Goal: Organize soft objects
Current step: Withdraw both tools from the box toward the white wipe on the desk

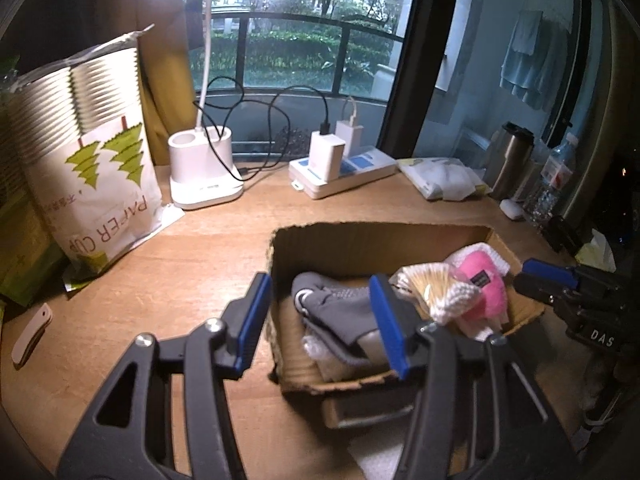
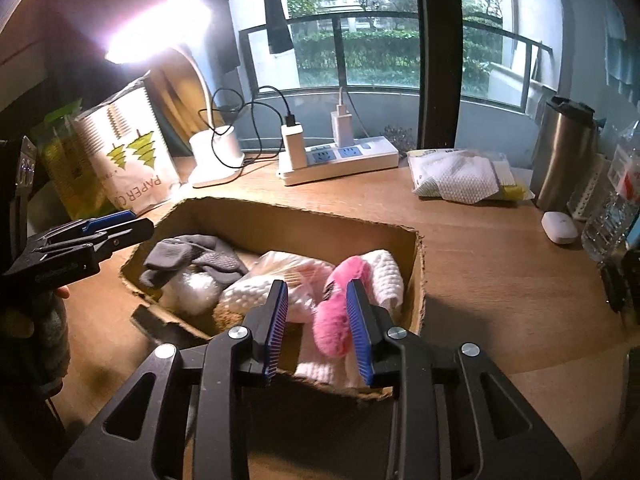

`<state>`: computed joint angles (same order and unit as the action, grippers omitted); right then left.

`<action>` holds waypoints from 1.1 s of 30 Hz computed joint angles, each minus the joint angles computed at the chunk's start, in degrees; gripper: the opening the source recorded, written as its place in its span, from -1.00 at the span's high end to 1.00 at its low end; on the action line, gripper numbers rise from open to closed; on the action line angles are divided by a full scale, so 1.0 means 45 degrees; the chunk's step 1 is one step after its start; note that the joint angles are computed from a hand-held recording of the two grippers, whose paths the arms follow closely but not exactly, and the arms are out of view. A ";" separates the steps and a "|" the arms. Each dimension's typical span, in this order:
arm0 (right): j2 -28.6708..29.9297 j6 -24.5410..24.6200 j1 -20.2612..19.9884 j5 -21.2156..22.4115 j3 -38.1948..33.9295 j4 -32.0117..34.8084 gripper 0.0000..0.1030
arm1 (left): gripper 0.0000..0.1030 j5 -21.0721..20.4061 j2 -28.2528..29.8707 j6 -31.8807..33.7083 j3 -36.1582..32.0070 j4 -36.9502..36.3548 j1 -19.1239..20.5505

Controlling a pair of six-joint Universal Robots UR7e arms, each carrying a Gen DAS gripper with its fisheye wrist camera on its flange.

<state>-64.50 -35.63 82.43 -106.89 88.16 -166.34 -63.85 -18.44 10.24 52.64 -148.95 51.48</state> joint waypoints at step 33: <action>-0.0339 -0.0523 0.1658 -0.1355 0.2585 -0.1519 0.13 | -0.04 -0.0798 -0.3478 -0.0071 0.5841 -0.2891 0.0440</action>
<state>-66.03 -37.99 89.89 -112.99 99.79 -173.18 -67.44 -34.10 9.92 78.92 -161.96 53.46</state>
